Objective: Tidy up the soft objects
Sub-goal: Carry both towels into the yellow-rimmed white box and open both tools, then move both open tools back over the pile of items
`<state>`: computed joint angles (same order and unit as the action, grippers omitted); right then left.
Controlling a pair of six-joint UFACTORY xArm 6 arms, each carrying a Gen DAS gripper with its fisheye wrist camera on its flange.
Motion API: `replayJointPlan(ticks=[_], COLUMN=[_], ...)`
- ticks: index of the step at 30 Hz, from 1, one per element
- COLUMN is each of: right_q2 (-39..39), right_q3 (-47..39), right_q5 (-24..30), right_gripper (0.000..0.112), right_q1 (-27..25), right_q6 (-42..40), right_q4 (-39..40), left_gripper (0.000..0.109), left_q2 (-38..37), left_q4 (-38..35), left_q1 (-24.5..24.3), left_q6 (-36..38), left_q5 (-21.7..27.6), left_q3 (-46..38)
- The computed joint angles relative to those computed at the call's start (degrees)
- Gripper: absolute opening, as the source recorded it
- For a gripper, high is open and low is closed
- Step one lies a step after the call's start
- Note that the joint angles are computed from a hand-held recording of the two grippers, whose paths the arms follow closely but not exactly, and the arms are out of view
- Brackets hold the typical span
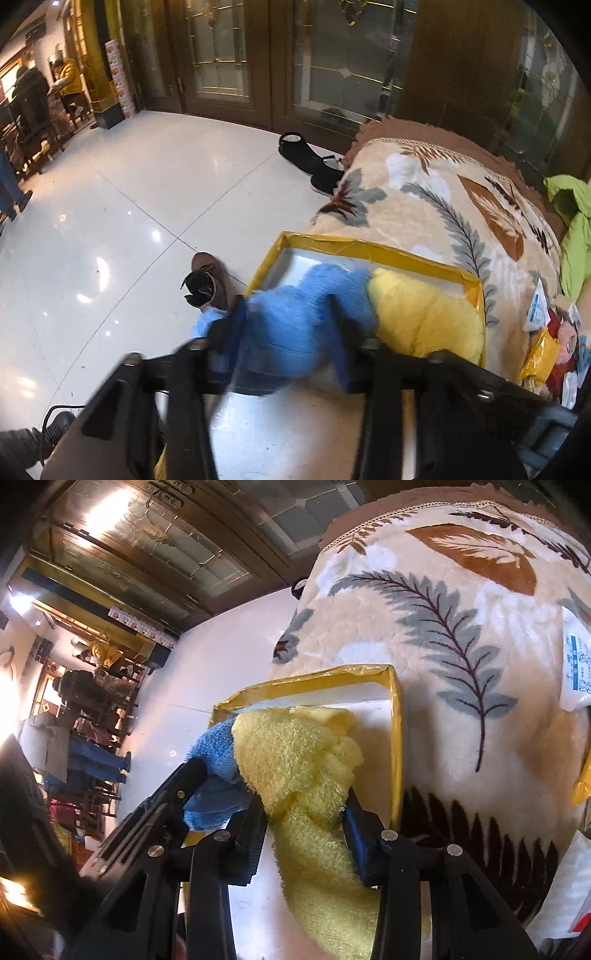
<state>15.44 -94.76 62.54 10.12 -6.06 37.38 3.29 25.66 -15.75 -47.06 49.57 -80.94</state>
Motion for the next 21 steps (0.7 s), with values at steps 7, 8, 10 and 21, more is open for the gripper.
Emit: replayJointPlan(ticks=[7, 8, 10, 21], right_q2=[-1.55, -1.73, -1.85, -11.76], right_q3=[-0.22, -0.28, -0.89, 8.05], right_q5=[2.40, 2.61, 3.27, 0.67], right_gripper=[0.061, 0.061, 0.061, 0.062], right_q1=[-1.47, -1.61, -1.94, -7.88], right_q6=[-1.95, -2.19, -2.36, -9.96], right_q4=[6.00, 6.74, 8.05, 5.15], left_gripper=[0.048, 0.048, 0.048, 0.068], left_q2=[-1.18, -1.61, -2.38, -6.46], left_q4=[0.11, -0.03, 0.01, 4.57], left_q1=[-0.11, -0.09, -0.22, -5.42], left_q6=[0.45, 0.58, 0.48, -2.34], left_q5=[0.53, 0.43, 0.52, 1.32], left_q3=[0.64, 0.96, 1.49, 3.17])
